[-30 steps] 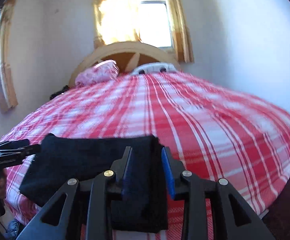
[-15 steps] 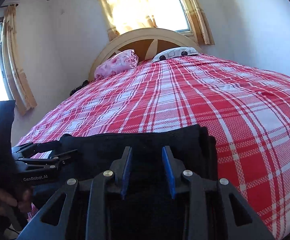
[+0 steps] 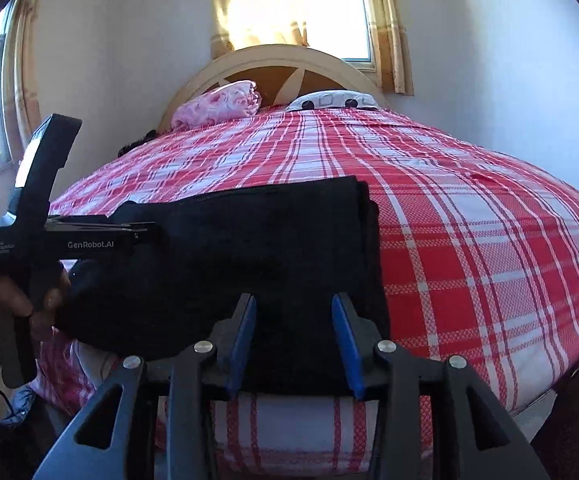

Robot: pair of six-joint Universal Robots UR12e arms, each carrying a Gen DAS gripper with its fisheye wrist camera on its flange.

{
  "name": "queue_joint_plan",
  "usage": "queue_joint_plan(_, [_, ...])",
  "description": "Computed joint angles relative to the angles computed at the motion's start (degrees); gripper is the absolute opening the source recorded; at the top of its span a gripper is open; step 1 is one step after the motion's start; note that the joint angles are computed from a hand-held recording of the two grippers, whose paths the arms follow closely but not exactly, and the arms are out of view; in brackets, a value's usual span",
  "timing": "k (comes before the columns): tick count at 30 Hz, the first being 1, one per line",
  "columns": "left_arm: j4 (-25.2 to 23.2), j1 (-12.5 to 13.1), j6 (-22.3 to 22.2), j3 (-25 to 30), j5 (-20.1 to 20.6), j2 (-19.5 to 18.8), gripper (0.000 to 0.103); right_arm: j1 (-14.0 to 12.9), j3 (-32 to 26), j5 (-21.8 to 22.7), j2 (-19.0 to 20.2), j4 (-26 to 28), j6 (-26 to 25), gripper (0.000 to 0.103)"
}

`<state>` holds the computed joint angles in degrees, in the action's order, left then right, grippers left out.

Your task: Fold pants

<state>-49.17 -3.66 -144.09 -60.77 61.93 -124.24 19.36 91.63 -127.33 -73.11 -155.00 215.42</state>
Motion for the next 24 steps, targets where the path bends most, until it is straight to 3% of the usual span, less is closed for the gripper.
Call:
queue_joint_plan(3, [-1.98,0.4,1.08,-0.12,0.08,0.53,0.1,0.11,-1.29,-1.33,0.75,2.31,-0.03,0.047])
queue_joint_plan(11, [-8.43,1.56,0.92,-0.54,0.08,1.49,0.102,0.22,-1.53,-1.34,1.31,1.14,0.35,0.056])
queue_joint_plan(24, [0.19,1.7,4.05,-5.0,3.94,4.12,0.103,-0.19,-2.87,0.65,1.45,3.16,3.2,0.065])
